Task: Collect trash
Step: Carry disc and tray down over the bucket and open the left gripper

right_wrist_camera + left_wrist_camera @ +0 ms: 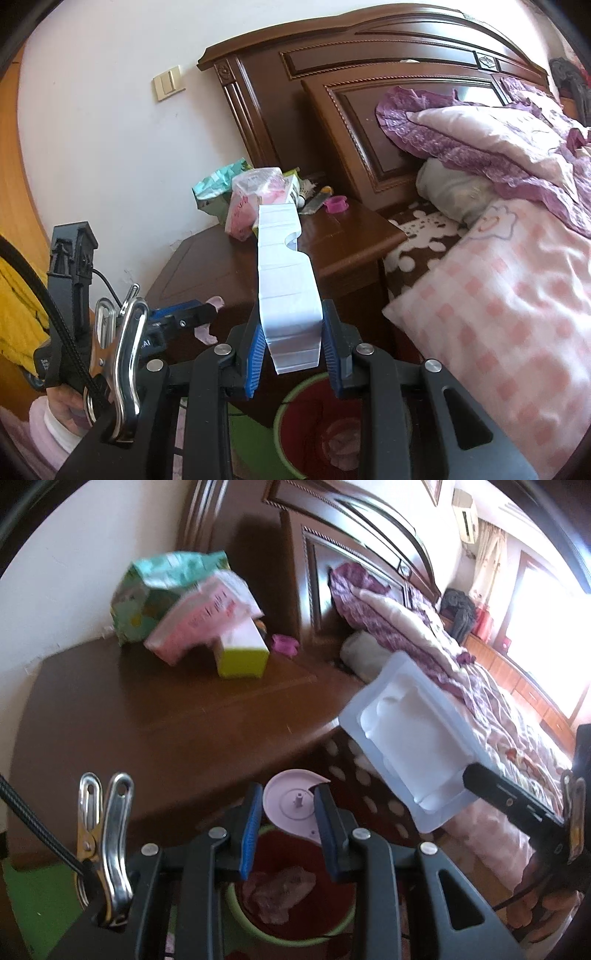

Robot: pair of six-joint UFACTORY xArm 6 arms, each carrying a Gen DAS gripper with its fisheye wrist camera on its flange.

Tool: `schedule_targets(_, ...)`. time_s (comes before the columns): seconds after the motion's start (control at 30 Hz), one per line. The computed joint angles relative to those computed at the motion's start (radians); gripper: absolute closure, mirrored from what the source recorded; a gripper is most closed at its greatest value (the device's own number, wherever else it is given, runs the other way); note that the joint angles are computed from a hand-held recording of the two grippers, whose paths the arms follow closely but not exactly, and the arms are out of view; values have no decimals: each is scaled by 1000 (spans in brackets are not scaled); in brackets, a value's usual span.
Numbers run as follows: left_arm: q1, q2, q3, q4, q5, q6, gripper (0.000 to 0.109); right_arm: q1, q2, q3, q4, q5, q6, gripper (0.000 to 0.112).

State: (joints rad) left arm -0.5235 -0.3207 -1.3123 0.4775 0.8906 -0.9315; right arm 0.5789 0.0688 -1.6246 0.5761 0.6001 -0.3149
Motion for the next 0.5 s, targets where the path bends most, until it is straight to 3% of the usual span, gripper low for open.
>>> schedule_targets(0.5, -45, 37, 128, -100, -54, 40, 79, -14, -127, 216, -34, -45, 17, 83)
